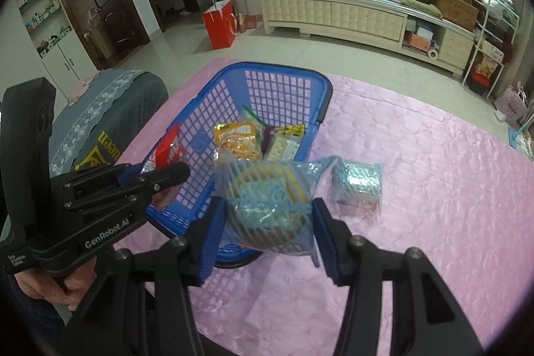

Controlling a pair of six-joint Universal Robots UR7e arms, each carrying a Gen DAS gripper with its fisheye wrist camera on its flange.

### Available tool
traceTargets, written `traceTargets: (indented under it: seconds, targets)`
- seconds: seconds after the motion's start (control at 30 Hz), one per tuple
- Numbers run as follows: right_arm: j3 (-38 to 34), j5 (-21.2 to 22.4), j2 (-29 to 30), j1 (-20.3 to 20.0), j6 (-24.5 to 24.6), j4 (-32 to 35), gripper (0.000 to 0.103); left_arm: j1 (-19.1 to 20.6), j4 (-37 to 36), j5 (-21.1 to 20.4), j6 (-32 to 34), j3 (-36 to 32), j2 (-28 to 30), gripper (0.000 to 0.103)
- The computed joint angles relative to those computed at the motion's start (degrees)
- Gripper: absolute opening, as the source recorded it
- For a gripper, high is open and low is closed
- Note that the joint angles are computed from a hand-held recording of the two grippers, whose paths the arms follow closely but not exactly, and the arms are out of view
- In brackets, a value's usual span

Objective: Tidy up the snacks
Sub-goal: 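Open the left gripper to drop the red pack into the basket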

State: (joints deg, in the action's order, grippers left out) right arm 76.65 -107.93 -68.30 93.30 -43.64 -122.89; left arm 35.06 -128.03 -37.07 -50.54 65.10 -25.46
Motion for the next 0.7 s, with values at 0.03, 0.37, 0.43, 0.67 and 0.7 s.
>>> traceTargets:
  seconds: [0.03,0.37,0.43,0.67,0.7]
  targets:
    - [0.2,0.1,-0.1,0.0,-0.2,0.0,0.057,0.0,0.5,0.1,-0.3,0.0,0.0,0.021]
    - [0.6,0.3,-0.3,0.3,-0.4,0.0,0.056,-0.8,0.3,1.3,0.3,1.3,-1.2,0.059]
    - [0.3,0.5,-0.2,0.5,-0.3,0.1,0.057,-1.1,0.1,1.9,0.4,1.8,-1.8,0.062]
    - [-0.6,2.0,1.1,1.1,-0.3,1.1,0.056,-1.6,4.8,4.2,-3.4,3.7,-4.3,0.063]
    - [-0.7,1.7,1.5,1.3,-0.4,1.3,0.056,-1.6,5.5,4.4,-4.2,4.1,-4.7,0.063]
